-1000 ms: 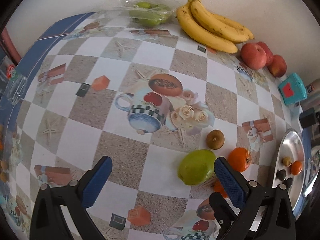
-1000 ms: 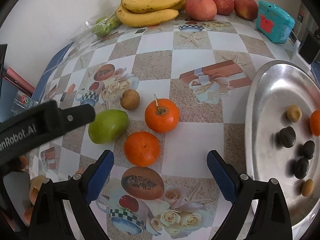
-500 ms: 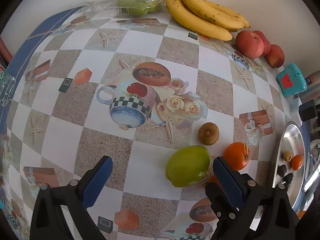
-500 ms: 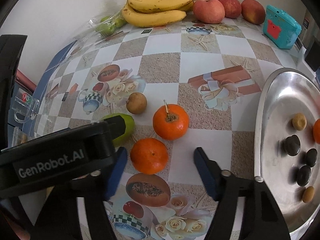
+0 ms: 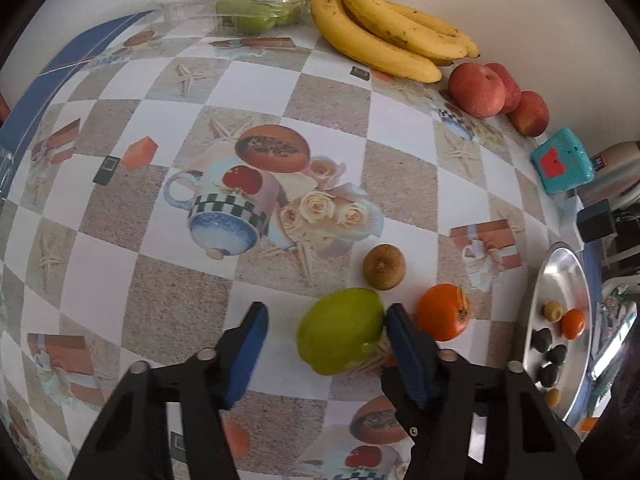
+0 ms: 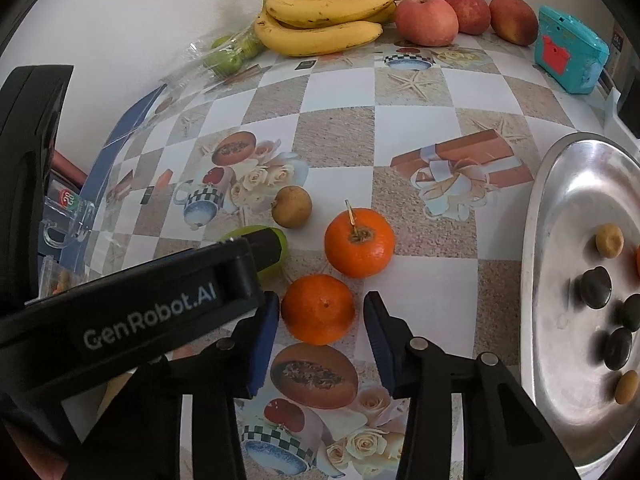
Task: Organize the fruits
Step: 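Lower the right gripper around a mandarin while the left approaches the green fruit, then close the right gripper on the mandarin while the left grasps the green fruit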
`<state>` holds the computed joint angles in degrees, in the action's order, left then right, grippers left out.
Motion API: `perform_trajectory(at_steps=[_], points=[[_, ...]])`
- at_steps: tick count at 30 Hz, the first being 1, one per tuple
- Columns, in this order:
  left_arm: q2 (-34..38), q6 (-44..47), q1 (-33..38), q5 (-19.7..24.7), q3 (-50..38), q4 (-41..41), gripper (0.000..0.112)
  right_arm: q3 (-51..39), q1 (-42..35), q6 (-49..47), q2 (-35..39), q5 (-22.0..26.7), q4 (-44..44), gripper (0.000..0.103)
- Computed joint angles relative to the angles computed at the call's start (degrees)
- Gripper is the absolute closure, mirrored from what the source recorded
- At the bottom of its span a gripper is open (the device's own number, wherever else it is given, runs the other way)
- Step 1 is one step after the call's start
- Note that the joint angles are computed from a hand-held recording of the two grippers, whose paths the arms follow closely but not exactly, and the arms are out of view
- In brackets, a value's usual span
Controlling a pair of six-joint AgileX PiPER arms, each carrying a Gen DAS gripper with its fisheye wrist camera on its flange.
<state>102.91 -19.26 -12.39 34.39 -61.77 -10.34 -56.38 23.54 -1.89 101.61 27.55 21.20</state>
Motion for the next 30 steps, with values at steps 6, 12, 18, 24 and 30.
perform_trajectory(at_steps=[6,12,18,24,30], points=[[0.1,-1.5,-1.9,0.0,-0.6,1.5,0.064,0.0,-0.3,-1.3,-0.3,0.4,1.1,0.063],[0.7,-2.1,-2.2,0.2,-1.2,2.0,0.064,0.2,-0.6,-1.8,-0.4,0.7,1.9,0.064],[-0.4,-4.3,-2.4,0.5,-0.5,3.7,0.064,0.3,-1.0,-3.1,-0.7,1.2,3.5,0.064],[-1.8,-6.3,-1.8,0.6,0.0,5.0,0.065,0.6,-1.5,-4.3,-1.2,1.6,4.6,0.064],[-3.5,-9.3,-1.9,0.8,0.2,7.9,0.075,0.6,-1.5,-4.3,-2.2,2.0,4.5,0.065]])
